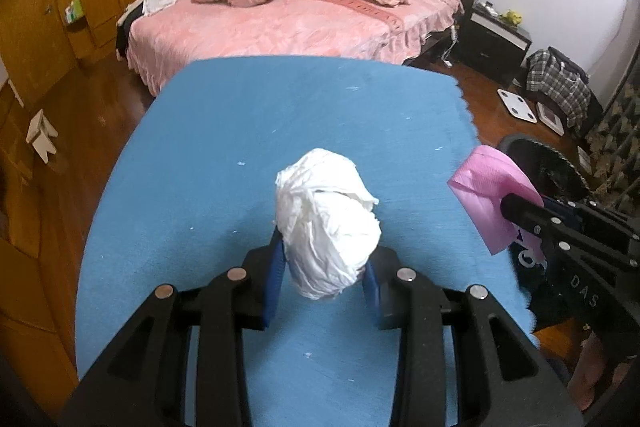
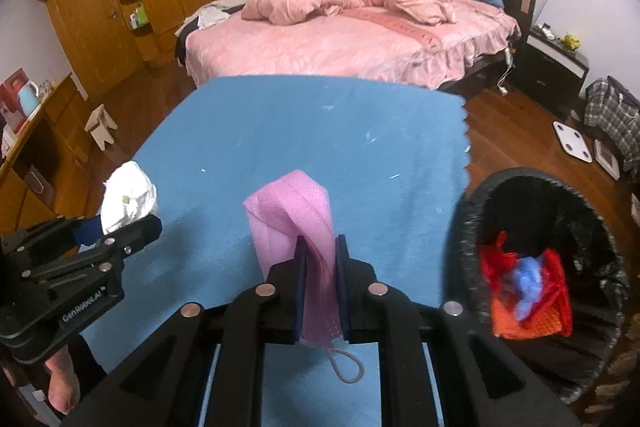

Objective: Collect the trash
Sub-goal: 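Carry the pink mask and white ball over the black bin and release both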

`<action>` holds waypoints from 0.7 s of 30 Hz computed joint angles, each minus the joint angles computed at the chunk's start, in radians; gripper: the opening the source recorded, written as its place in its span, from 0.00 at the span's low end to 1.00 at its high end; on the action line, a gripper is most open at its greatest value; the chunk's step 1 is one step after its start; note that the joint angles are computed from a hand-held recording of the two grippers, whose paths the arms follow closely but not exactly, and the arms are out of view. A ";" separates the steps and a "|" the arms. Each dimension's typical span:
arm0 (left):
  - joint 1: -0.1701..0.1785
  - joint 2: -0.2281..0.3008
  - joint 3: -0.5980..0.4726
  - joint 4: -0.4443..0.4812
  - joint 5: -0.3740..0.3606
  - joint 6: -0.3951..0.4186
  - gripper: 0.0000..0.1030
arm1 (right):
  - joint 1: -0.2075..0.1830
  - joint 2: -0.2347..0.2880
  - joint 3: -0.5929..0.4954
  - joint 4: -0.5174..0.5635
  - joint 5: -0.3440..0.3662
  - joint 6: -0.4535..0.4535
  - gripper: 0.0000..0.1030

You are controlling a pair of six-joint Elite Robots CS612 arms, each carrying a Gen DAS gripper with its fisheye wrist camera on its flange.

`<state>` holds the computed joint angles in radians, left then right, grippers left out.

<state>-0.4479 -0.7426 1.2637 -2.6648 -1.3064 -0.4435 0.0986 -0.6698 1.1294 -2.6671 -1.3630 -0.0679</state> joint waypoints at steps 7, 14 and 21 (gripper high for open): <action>-0.035 -0.014 -0.012 0.002 0.014 0.008 0.32 | -0.024 -0.055 0.070 -0.050 -0.018 -0.005 0.13; -0.067 0.003 -0.069 0.053 0.015 -0.014 0.32 | -0.057 -0.091 0.107 -0.059 -0.039 -0.002 0.13; -0.098 0.041 -0.142 0.078 -0.006 -0.003 0.32 | -0.104 -0.102 0.113 -0.033 -0.077 0.007 0.13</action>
<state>-0.5464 -0.7014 1.1219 -2.5872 -1.3129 -0.4463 -0.0057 -0.7719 1.2423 -2.7001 -1.4403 -0.0611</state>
